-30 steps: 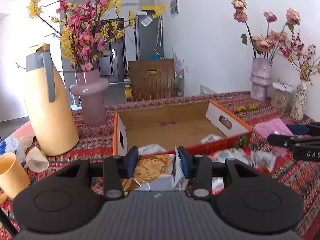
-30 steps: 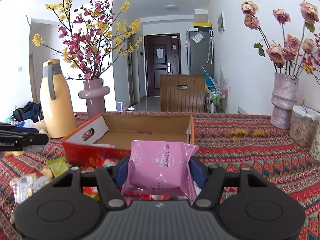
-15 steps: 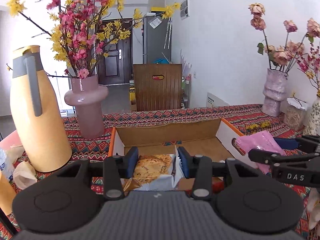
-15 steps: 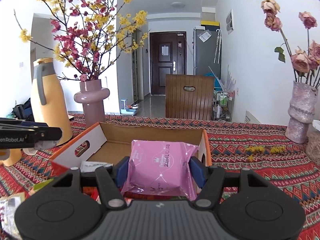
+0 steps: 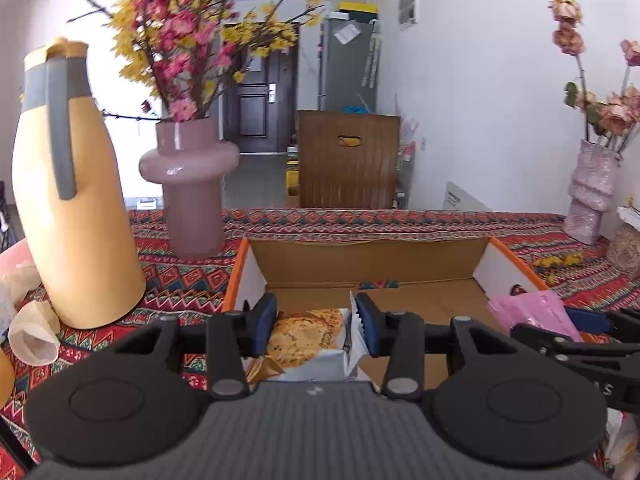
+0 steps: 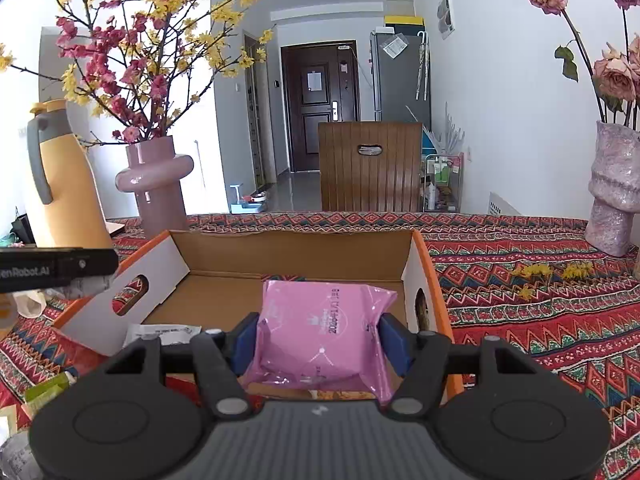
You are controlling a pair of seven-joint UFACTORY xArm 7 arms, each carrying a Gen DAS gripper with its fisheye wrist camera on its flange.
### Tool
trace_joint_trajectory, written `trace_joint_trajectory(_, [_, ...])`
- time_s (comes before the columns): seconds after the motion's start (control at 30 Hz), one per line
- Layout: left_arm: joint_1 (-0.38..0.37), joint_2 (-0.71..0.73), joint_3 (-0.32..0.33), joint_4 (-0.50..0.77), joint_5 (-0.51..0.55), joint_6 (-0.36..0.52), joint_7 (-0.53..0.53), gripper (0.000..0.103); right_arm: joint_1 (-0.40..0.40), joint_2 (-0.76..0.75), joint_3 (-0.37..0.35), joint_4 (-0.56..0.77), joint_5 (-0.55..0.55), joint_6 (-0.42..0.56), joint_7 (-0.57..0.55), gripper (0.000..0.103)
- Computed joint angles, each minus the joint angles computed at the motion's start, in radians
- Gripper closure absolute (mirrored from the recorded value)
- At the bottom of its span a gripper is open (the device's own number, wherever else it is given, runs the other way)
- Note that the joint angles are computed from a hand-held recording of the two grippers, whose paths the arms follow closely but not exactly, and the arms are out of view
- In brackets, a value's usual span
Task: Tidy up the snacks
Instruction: 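Carry the pink and cookie packets over the cardboard box, then open both grippers to release the packets into the box, then lift both tools up out of the box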
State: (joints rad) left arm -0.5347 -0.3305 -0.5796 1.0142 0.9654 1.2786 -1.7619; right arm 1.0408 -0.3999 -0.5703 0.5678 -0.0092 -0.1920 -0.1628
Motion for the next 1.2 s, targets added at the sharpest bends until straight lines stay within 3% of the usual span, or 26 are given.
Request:
trace_joint_trajectory(0.27, [-0.007,0.027,0.004,0.006,0.002,0.021,-0.015,0.055,0.007,0.021,-0.015,0.003,-0.014,-0.014,0.027,0.035])
trace_joint_trajectory(0.43, [-0.021,0.002,0.004,-0.014,0.016,0.017,-0.039,0.039,0.004,-0.018,-0.022,-0.025,-0.051,-0.040,0.047,0.033])
trace_joint_trajectory(0.47, [-0.021,-0.004,0.000,-0.016,0.019,0.020,-0.043,0.031,0.006,-0.027,-0.024,-0.032,-0.059,-0.048,0.052,0.027])
trace_joint_trajectory(0.5, [-0.021,-0.008,-0.006,-0.019,0.024,0.023,-0.050,0.025,0.002,-0.037,-0.022,-0.041,-0.067,-0.059,0.058,0.015])
trace_joint_trajectory(0.6, [-0.021,-0.029,-0.021,-0.027,0.036,0.020,-0.069,0.014,-0.059,-0.041,0.031,-0.062,-0.088,-0.096,0.090,0.000])
trace_joint_trajectory(0.8, [-0.011,-0.040,-0.064,-0.023,0.071,0.041,-0.097,0.001,-0.102,-0.061,0.043,-0.078,-0.143,-0.113,0.168,0.000])
trace_joint_trajectory(1.2, [0.003,-0.060,-0.077,-0.032,0.052,0.014,-0.096,0.000,-0.126,-0.108,0.028,-0.105,-0.253,-0.124,0.248,0.000])
